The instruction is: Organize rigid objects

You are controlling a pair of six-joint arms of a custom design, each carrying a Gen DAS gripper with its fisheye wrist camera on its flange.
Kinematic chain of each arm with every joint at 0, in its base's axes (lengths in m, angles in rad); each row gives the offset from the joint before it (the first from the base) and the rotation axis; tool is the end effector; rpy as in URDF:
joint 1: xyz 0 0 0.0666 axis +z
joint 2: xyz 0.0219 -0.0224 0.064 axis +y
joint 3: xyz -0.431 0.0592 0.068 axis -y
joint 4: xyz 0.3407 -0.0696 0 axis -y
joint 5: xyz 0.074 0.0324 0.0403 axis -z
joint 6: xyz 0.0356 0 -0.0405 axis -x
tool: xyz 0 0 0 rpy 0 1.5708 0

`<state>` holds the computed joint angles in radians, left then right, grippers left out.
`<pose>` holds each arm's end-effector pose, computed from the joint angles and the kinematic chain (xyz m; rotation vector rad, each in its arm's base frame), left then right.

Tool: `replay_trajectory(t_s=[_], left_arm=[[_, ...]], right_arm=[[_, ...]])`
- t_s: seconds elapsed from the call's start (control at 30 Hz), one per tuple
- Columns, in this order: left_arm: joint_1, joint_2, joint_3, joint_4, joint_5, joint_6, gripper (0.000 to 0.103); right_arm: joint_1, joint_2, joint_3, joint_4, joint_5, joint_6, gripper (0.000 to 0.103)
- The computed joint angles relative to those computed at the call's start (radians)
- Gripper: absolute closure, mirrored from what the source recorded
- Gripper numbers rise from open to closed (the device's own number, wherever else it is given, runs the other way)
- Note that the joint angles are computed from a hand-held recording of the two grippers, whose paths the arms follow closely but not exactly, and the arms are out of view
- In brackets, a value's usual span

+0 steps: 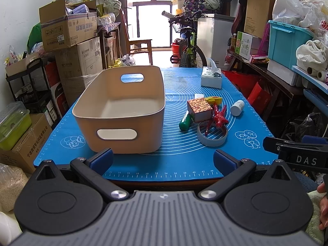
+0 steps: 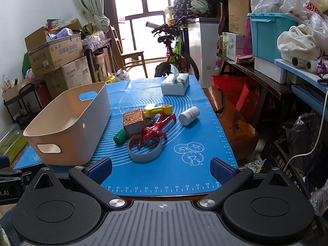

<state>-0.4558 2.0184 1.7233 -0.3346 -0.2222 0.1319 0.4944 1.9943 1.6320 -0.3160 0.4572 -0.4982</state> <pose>0.6170 -0.2942 0.3264 0.2295 2.1720 -0.0884 0.5903 0.2999 0.3082 0.2441 2.1555 0.0501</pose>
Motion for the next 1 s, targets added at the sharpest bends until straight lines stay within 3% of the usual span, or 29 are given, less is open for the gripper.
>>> replay_trajectory(t_s=[0.17,0.43,0.57,0.73,1.0], left_arm=[[0.001,0.011,0.000,0.015,0.009,-0.009,0.000],[0.030,0.032,0.129,-0.119,0.020,-0.029,0.001],[0.047,0.073,0.256,-0.222,-0.002,-0.049,0.001],[0.086,0.142,0.429,-0.335,0.058,-0.032,0.001],[0.128,0.320,0.794,-0.556,0.013,-0.072,0.001]], right_arm=[[-0.001,0.009,0.036,-0.044,0.003,-0.007,0.003],[-0.023,0.023,0.112,-0.127,-0.037,-0.039,0.003],[-0.034,0.052,0.184,-0.174,-0.050,-0.040,0.002],[-0.054,0.098,0.292,-0.213,-0.061,-0.024,0.003],[-0.096,0.232,0.551,-0.319,-0.072,0.011,0.003]])
